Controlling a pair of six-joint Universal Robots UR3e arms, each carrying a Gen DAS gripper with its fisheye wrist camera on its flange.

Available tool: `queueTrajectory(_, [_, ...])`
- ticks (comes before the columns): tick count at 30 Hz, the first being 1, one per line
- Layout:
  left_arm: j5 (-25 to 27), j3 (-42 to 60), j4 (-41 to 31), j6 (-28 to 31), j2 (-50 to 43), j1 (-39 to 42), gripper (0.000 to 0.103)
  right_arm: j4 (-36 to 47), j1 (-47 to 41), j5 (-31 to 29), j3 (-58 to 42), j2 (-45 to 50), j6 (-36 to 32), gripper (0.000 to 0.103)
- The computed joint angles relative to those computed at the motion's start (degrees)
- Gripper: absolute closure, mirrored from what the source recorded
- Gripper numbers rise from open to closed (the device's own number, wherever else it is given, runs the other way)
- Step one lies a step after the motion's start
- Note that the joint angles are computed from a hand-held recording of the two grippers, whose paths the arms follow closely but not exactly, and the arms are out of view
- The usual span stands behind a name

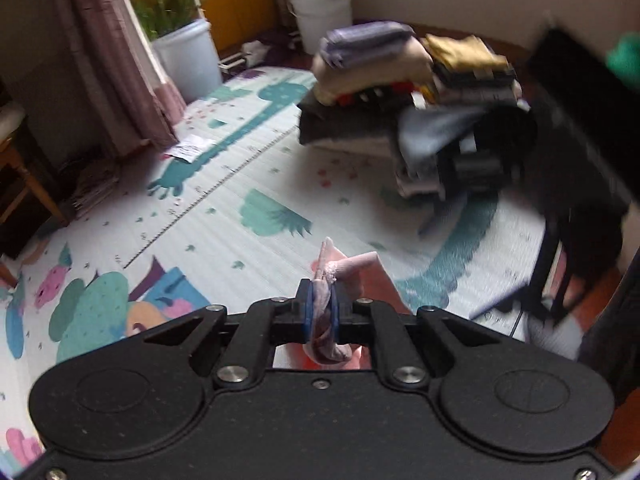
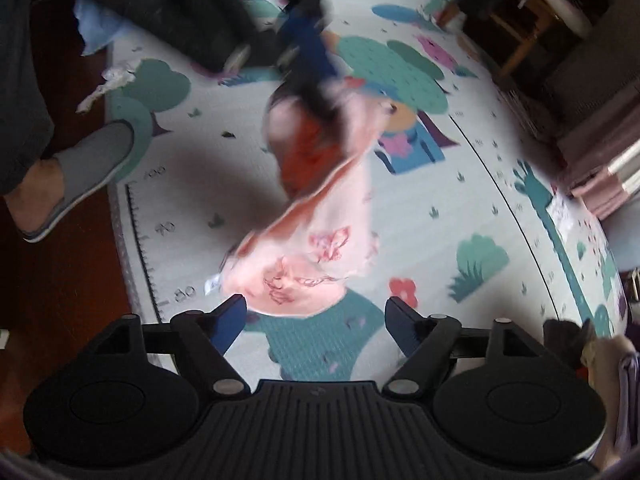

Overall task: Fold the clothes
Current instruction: 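Hold the garment up with the left gripper while the right gripper grasps another edge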

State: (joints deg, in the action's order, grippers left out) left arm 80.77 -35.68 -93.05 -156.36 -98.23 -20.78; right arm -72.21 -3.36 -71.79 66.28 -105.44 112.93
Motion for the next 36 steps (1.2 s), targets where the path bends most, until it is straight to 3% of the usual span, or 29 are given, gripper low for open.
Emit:
queueTrajectory(3, [0.03,8.63,-5.31,-0.74,-2.03,1.63,0.096,5.71,-1.06,6.12,-7.14,2.40,1.37,0.024])
queueTrajectory(7, [-2.03,4.80,-1.41,-2.06,1.37,4.22,0.096,11.37,-2.56,12.42,-14.82,5.50,4.20,0.020])
queueTrajectory(13, [-8.94,-0.74,0.53,-2.40,6.06,9.93,0.096,8.21,2.02,9.71,-15.88,9.19,9.28,0.021])
queueTrajectory(17, [-11.38,1.35,-1.59,-1.49,6.25,11.91,0.096,5.17,5.82,8.45,-16.81,12.42,14.46,0.023])
queueTrajectory(20, [-14.45,1.07,-2.03,-0.58,7.36,14.47,0.096,4.61,7.98,6.46,-19.07,15.52,18.72,0.049])
queueTrajectory(22, [-16.43,-0.52,-1.99,0.58,8.92,16.49,0.096,7.76,7.49,6.73,-23.10,18.64,20.40,0.084])
queueTrajectory(24, [-17.21,-2.34,-1.93,2.02,10.55,18.66,0.096,6.51,7.49,4.81,-24.40,19.73,21.75,0.094])
queueTrajectory(29, [-16.76,-5.64,-1.45,5.75,13.42,23.85,0.096,-3.46,3.28,3.18,-24.30,17.86,27.28,0.098])
queueTrajectory(31, [-18.85,-5.91,-2.29,5.90,14.06,25.82,0.096,-5.19,1.31,4.15,-26.17,17.87,28.95,0.098])
queueTrajectory(36, [-15.91,-7.40,0.58,7.16,14.59,23.26,0.096,-11.87,2.96,1.26,-22.60,15.71,28.80,0.098])
